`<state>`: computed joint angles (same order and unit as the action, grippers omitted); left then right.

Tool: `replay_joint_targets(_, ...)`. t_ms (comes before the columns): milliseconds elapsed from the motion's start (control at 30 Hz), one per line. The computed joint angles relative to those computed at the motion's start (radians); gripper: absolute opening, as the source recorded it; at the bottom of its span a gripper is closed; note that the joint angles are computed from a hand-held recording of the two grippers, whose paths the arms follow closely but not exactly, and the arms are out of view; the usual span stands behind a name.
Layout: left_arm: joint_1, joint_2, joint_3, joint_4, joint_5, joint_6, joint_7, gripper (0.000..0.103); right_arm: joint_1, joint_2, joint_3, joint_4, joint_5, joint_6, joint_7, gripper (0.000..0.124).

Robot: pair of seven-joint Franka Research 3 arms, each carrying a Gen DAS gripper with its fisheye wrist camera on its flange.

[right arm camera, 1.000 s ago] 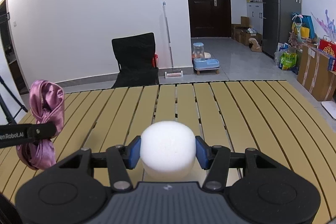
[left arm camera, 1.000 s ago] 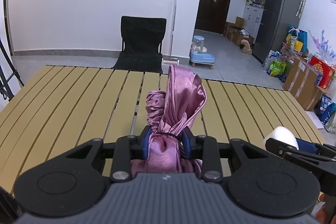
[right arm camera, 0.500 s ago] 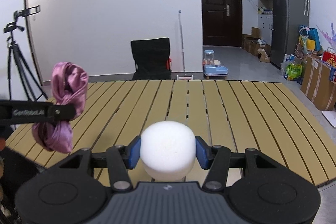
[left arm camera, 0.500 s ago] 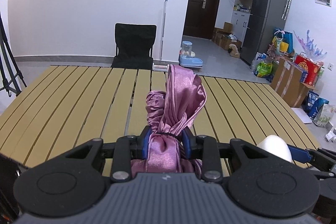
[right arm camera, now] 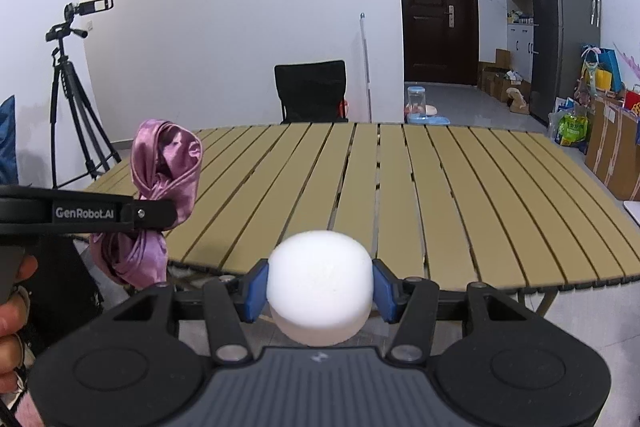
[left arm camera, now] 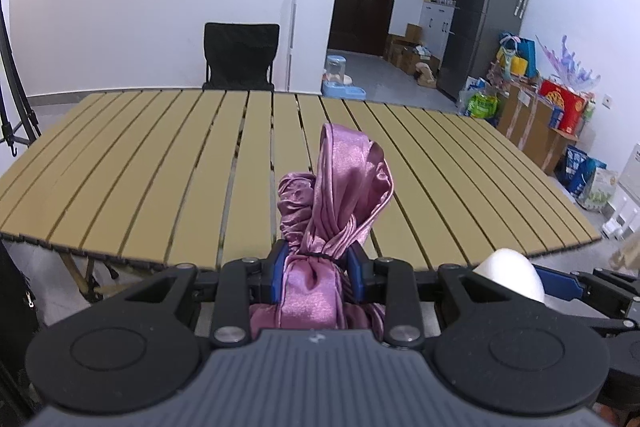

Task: Collect trash
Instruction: 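Carry the pink cloth and white foam cylinder down over the black bin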

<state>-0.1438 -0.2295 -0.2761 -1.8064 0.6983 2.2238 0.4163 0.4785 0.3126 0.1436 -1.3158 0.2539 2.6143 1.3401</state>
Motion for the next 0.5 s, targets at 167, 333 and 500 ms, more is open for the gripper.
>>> replay_joint_targets(167, -0.014, -0.054, -0.003, -0.092, -0.037, 0.022, -0.008, 0.031, -0.011, -0.089, 0.014, -0.160, 0.040, 0.037, -0.034, 0.052)
replay_joint_targets(333, -0.024, -0.088, -0.003, -0.170, -0.086, 0.052, 0.005, 0.031, -0.014, -0.132, 0.018, -0.253, 0.058, 0.047, -0.056, 0.052)
replay_joint_targets(500, -0.030, -0.114, -0.001, -0.243, -0.134, 0.064, 0.024, 0.031, -0.014, -0.166, 0.021, -0.341, 0.078, 0.064, -0.068, 0.052)
